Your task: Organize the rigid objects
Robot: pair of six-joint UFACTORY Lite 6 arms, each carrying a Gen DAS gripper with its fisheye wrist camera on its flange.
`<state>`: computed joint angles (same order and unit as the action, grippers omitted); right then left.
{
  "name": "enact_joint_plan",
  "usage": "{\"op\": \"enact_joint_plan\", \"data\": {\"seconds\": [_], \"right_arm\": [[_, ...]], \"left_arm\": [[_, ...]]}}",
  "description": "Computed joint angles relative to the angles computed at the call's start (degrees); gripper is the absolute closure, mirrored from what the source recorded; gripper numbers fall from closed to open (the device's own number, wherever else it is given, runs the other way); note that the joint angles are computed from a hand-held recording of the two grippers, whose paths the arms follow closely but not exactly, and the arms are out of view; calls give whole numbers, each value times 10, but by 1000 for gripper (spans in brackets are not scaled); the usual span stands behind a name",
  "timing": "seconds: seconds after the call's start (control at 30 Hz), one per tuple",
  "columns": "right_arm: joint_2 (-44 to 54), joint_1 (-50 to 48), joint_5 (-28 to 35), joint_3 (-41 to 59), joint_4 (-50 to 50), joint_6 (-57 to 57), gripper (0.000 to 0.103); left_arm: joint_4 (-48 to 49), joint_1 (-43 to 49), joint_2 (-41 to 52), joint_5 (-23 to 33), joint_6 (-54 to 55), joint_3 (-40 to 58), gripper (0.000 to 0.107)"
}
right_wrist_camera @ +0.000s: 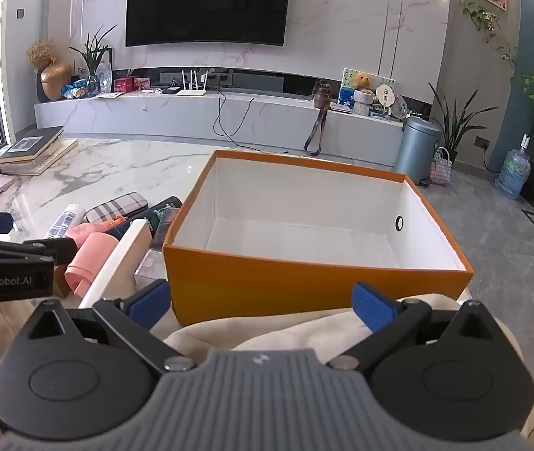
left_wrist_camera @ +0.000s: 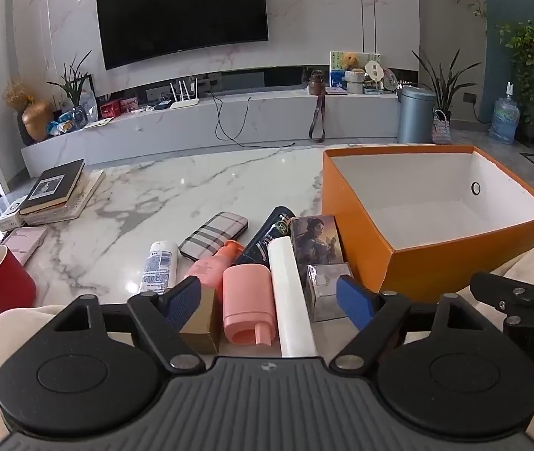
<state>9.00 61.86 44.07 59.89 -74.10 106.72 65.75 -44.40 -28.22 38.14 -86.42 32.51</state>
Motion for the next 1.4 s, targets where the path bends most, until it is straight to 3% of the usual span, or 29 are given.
{"op": "enact_joint_plan", "data": {"seconds": [0.13,1.4], "right_arm": [[2,-1,-2,3,6,-7,2],[3,-6,-4,0,3,0,2]], "left_arm": [[-4,28,-22,-29,5,-8,17],[-1,-17,-33,9,-1,-7,19]]}}
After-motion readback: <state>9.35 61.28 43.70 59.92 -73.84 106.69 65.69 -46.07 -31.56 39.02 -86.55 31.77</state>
